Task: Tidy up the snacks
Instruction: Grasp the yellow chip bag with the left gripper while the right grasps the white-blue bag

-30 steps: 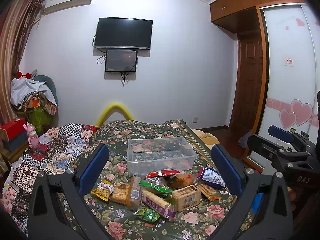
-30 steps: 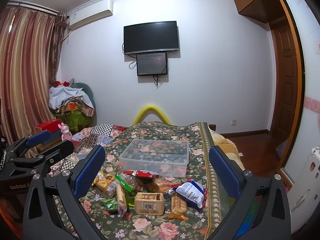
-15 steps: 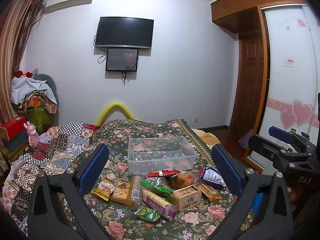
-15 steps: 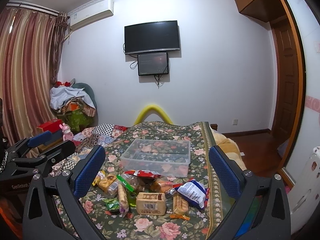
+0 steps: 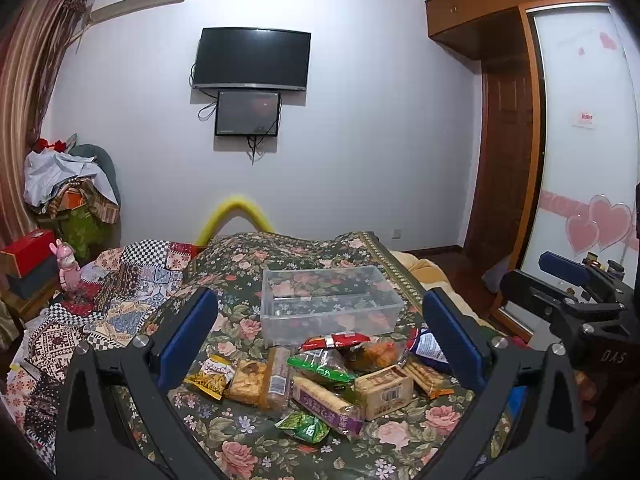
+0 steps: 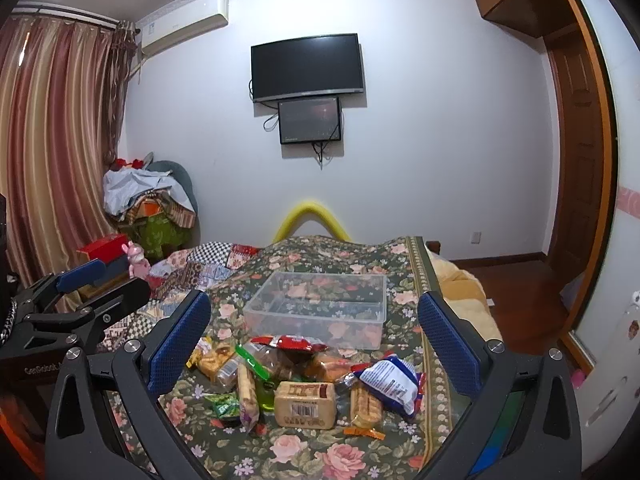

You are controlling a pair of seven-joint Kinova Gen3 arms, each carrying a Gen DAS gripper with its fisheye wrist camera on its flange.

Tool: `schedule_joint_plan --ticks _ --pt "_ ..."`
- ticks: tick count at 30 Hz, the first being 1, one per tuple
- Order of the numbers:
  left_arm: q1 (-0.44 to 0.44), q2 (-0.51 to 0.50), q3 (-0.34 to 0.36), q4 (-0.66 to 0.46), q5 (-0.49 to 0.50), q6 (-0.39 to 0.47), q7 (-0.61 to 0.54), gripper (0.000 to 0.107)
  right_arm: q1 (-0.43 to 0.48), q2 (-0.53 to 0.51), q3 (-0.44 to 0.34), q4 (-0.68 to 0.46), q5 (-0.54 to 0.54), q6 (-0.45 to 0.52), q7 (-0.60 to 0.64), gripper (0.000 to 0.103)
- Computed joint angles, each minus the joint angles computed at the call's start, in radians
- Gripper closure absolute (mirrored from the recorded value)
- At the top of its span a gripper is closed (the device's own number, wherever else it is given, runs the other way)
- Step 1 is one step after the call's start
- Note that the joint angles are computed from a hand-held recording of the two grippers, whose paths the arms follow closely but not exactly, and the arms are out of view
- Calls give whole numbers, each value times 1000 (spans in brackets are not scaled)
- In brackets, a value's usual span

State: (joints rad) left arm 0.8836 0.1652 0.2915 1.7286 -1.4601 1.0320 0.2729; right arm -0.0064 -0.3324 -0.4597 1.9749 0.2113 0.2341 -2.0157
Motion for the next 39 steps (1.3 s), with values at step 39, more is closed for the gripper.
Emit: schedule_joint_plan --ticks 39 --pt "-298 213 -293 -134 814 -321 -729 36 -215 422 376 -250 -188 431 253 8"
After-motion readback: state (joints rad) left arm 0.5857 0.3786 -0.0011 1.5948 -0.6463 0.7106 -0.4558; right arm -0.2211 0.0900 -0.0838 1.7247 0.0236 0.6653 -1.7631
